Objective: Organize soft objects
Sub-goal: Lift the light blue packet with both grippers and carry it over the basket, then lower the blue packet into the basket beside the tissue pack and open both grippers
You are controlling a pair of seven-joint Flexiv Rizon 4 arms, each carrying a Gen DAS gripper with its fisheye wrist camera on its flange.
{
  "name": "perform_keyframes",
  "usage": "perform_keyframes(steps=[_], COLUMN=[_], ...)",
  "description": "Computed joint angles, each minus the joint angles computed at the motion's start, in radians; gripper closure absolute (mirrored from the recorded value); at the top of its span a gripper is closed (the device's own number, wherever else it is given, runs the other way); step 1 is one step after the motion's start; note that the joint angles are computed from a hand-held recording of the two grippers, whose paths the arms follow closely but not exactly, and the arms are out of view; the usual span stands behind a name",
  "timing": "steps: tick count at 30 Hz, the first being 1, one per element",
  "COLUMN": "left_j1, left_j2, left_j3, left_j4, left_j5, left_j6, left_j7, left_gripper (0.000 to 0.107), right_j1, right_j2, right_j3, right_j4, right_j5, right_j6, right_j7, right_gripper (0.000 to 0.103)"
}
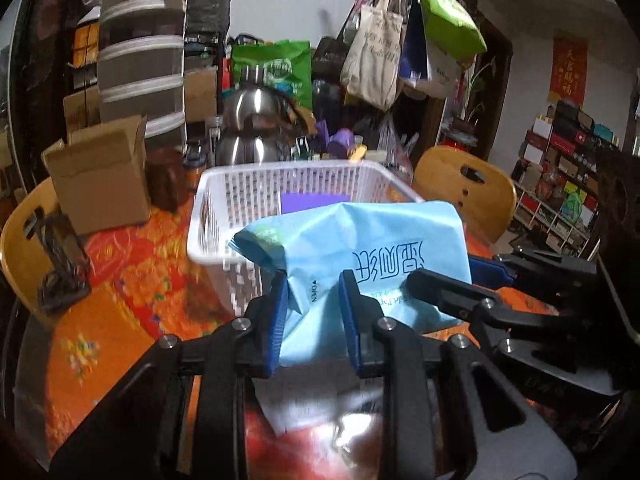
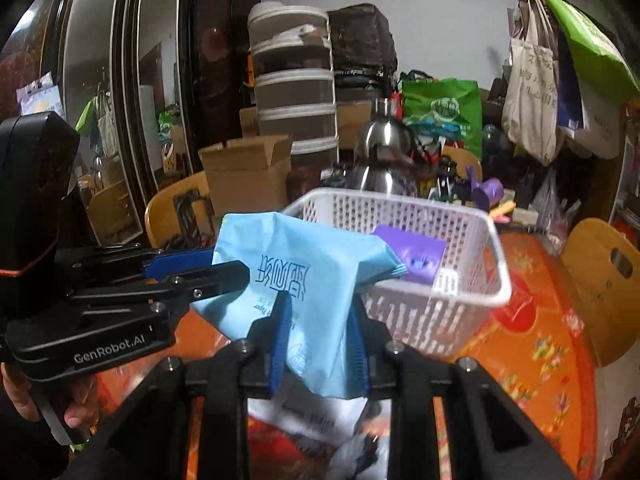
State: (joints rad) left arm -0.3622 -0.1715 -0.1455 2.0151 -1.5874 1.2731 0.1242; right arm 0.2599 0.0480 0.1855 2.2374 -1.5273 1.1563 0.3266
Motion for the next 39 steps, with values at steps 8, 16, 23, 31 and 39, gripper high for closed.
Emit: perform_keyframes(steps=[8,16,23,31,39], left_j1=[0.065,0.123,0.179,0.191,0.258], left_j2=[-0.11,-0.25,-0.364,-0.463,-0.451], left_j3=[-0.031,-0.071,-0.128,-0.129,-0.204], left_j4=[-0.201,-0.373,-0.477,-0.544,-0.483], left_j5=[0.292,0.59,0.703,0.896,0.951], left_j6=[-0.046,-0.073,-0.094,-0.05,0.025], left_j7=[-0.286,-0.543,-0.678,-0.806,-0.819], left_gripper=[0.084,0.084,0.084,0.072,0.056], right_j1=[-0.065,-0.088,-0.136,-0.091,-0.109], right_j2=[-0.024,-0.103,-0.175,-0.214,-0.179], right_j3=[-0.059,-0.083,-0.13,-0.12,-0.127], right_j4=[-0.088,-0.146,-0.189,-0.164,-0.11], right_j5=[0.028,0.092,-0.068,0.145,0.08], right_j6=[0.1,0.118,0.239,0.11,0.101], right_j7=[-0.088,-0.183,-0.05,-0.231,-0.123], right_gripper=[0.077,0.077,0.077,0.073,0.041])
